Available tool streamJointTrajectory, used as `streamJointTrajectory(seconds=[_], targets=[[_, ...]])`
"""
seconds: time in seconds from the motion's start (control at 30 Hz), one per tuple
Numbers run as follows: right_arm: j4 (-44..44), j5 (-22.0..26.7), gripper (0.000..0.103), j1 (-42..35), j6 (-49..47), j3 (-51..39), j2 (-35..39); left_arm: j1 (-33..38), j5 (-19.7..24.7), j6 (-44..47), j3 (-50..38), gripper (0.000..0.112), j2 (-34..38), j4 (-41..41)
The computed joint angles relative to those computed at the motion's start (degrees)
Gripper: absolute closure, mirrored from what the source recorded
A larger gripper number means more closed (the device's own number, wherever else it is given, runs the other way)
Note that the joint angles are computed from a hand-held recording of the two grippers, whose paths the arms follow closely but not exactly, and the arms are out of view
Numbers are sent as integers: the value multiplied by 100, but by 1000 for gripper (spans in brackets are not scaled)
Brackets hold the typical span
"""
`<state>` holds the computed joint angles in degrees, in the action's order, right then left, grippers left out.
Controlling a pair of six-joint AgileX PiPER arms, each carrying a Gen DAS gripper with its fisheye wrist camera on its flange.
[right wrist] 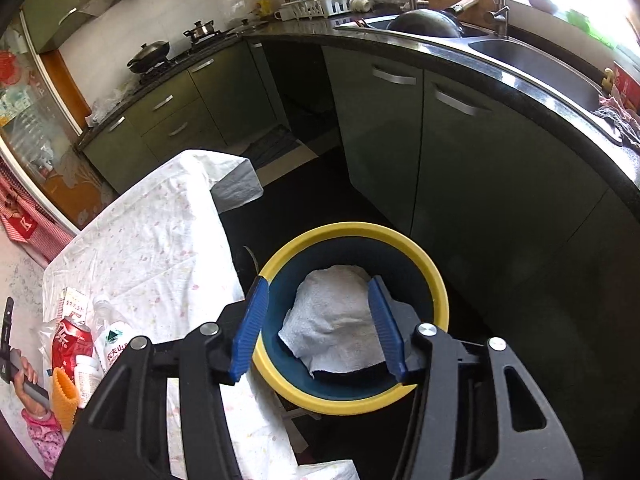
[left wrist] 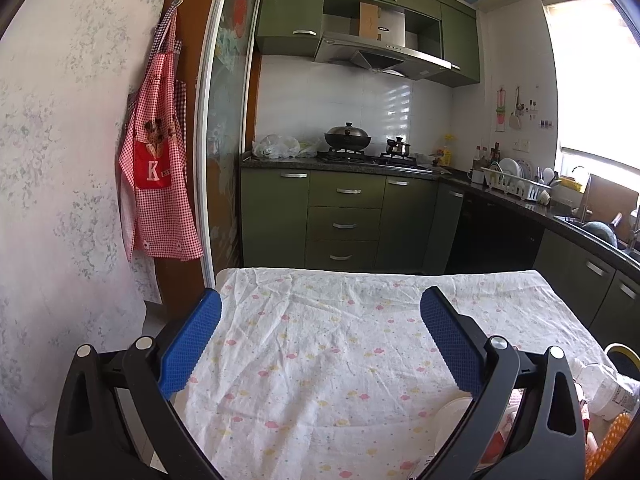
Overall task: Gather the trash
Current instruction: 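Carry the tissue to the bin and release it with the right gripper, then grasp the orange mesh sponge with the left gripper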
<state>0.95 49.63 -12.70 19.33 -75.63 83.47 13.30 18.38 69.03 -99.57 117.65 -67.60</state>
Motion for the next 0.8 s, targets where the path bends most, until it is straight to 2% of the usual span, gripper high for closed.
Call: streamJointTrajectory(seconds=[0.13,0.2,0.3,0.37,0.63,0.7,0.8], targets=[[429,-325,48,144,-227,505,-366,15,203,819,238,14,-213,-771],[613,-446,48,277,-240,742,-542,61,580,839,250,14,-322,-745],[905,-666,46,417,-333,1102,-774,159,1426,775,223,14,-522,-591],[922,-717,45,543,-300,1239,-878,187,2225,737,103,14,-646,-205],[1352,-1068,43,716,-602,1709,-1103,-167,4864,1822,670,14,-1566,1164],[1544,-1170,42,745,-772,1844,-1115,-385,4990,2008,947,14,-1780,1541],[1892,-1260,42,760,-1079,1968,-1068,-721,4826,2203,1413,14,-2018,2011]])
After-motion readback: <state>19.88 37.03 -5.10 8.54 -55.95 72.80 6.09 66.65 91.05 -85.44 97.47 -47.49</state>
